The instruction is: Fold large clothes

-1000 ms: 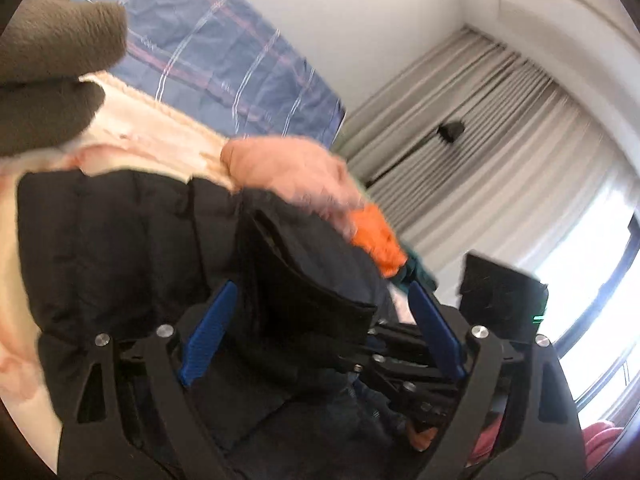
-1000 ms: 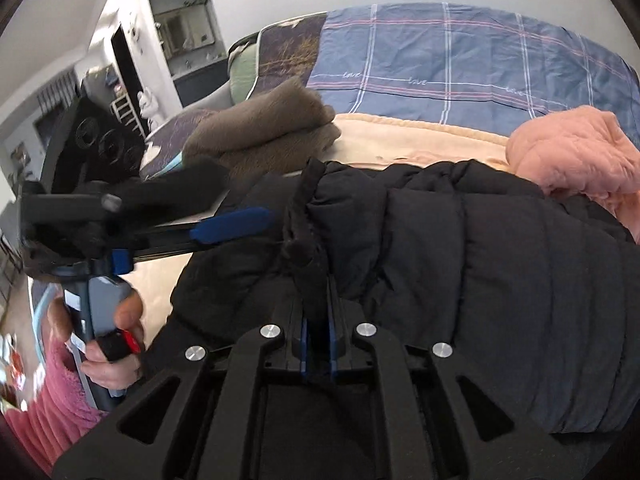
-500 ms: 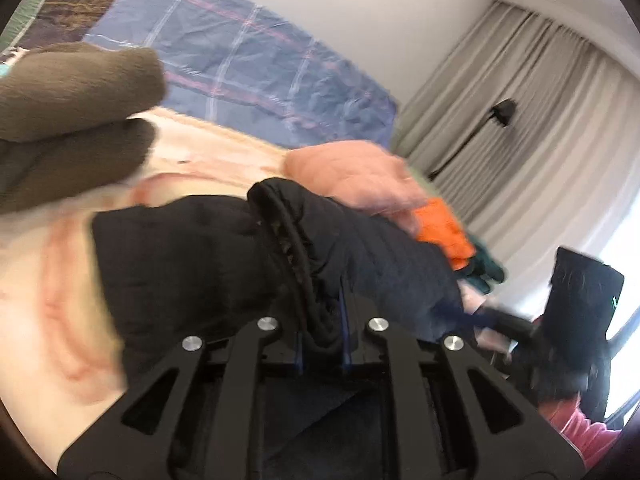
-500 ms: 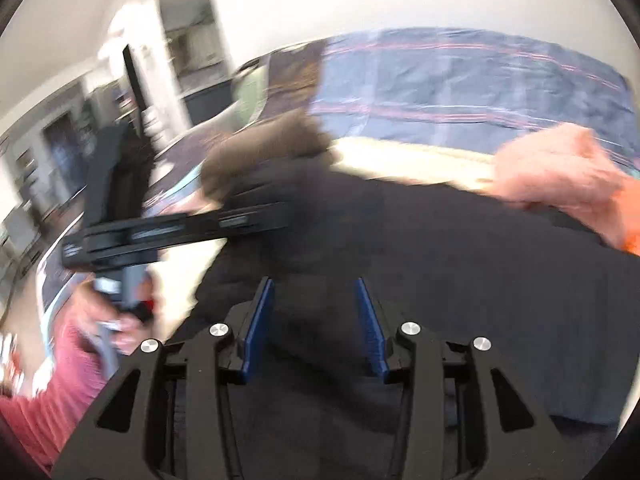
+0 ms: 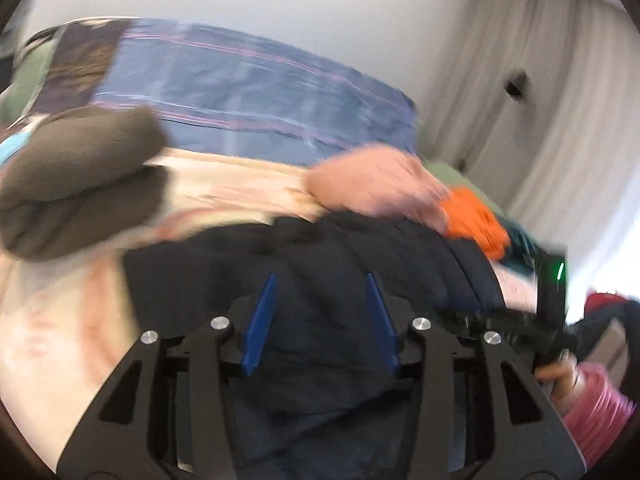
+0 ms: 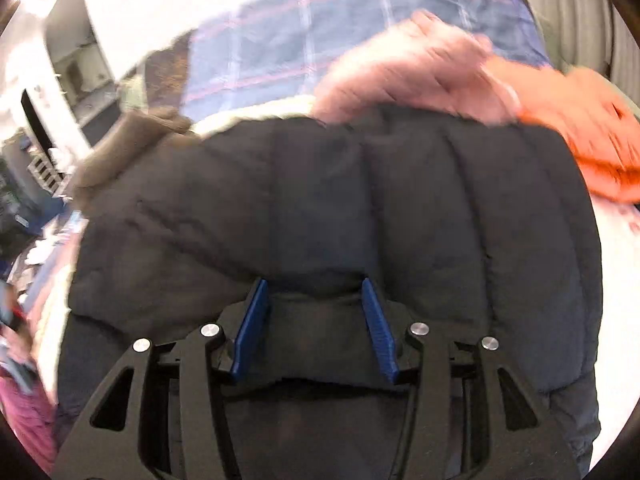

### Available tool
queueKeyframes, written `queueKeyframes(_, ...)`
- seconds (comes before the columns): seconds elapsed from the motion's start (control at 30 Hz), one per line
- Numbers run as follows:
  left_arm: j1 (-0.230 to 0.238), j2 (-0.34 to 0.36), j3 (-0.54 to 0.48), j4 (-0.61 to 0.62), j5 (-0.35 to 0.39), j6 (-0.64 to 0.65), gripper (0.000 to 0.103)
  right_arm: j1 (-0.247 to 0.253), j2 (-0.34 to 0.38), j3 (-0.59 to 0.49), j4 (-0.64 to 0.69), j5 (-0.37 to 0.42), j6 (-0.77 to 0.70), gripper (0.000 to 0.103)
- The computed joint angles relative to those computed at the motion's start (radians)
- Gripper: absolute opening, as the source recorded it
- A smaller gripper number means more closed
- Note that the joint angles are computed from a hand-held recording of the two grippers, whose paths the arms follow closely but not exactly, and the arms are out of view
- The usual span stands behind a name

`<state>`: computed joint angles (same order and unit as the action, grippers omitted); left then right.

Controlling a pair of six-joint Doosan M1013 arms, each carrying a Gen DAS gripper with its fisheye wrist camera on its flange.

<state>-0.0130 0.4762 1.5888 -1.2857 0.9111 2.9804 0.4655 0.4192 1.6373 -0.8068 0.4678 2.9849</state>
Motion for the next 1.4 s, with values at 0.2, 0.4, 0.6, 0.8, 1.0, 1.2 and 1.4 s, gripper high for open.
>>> queueKeyframes(0.2, -0.185, -0.031, 0.109, 0.527, -0.605, -0.125, 0.056, -0.002, 0.060, -0.057, 0.121, 0.047, -0.156, 0.074)
queueKeyframes(0.4, -0.208, -0.022, 0.109, 0.752, -0.668, -0.312, 0.061, -0.001, 0.074, -0.046, 0.057, 0.024, -0.102, 0.077)
queueKeyframes(0.6, -0.182, -0.005, 0.076, 0.656, -0.587, -0.247, 0.062, -0.003, 0.068, -0.035, 0.043, 0.008, -0.084, 0.078)
queueKeyframes(0.8, -0.142, -0.016, 0.070, 0.469, -0.507, -0.129, 0.064, 0.004, 0.040, -0.037, 0.104, 0.069, -0.120, 0.078)
queueKeyframes(1.0, -0.002, -0.102, 0.136, 0.299, -0.297, -0.062, 0.081, 0.048, -0.138, 0.150, -0.136, 0.130, 0.111, 0.083)
queueKeyframes(1.2, 0.087, -0.133, 0.217, 0.473, -0.181, -0.202, 0.082, 0.023, -0.302, 0.398, -0.049, 0.025, 0.285, 0.083)
queueKeyframes(1.4, 0.149, -0.153, 0.302, 0.333, -0.066, -0.127, 0.083, 0.041, -0.371, 0.565, -0.407, -0.209, 0.763, 0.083)
